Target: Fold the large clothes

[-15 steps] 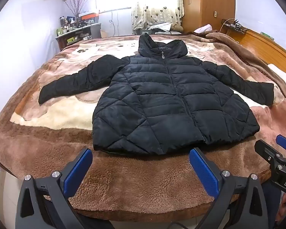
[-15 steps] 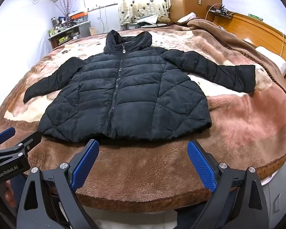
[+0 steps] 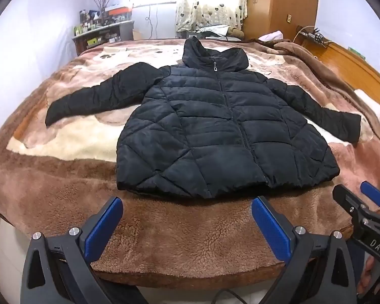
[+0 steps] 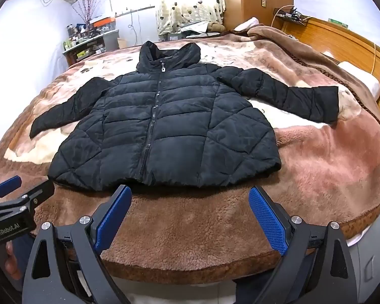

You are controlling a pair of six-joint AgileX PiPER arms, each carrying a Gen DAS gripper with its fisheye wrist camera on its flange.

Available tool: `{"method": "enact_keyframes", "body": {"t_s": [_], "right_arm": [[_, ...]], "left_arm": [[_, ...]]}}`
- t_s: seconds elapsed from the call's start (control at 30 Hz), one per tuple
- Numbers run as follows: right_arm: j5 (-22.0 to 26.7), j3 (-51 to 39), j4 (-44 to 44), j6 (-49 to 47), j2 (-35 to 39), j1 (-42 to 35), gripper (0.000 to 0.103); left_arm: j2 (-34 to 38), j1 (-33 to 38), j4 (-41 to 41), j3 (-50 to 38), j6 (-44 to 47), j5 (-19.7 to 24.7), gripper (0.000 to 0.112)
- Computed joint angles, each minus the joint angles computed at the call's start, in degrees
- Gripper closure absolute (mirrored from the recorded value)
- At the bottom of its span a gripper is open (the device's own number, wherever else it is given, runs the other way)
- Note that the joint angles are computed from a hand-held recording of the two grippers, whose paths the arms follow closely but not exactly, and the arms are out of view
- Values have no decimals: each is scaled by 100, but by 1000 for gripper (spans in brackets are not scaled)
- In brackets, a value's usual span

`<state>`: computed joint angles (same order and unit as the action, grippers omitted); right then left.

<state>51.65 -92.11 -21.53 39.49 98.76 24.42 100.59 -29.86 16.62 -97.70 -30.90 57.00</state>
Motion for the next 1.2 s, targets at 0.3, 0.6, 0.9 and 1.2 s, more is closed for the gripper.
{"method": "enact_keyframes", "body": {"t_s": [0.3, 0.6, 0.9, 1.2], "right_arm": [[-68, -43, 10, -47, 84, 18, 9], [-35, -71, -34, 5, 100, 42, 9], [-58, -54, -20, -18, 88, 35, 9], [-13, -84, -50, 24, 97, 67, 9]], "left_arm": [[47, -2, 106, -119, -124, 186, 10], [-24, -57, 96, -108, -74, 157, 10], [-38, -70, 142, -90, -106, 143, 10], [-10, -62, 130, -98, -115, 183, 10]]}}
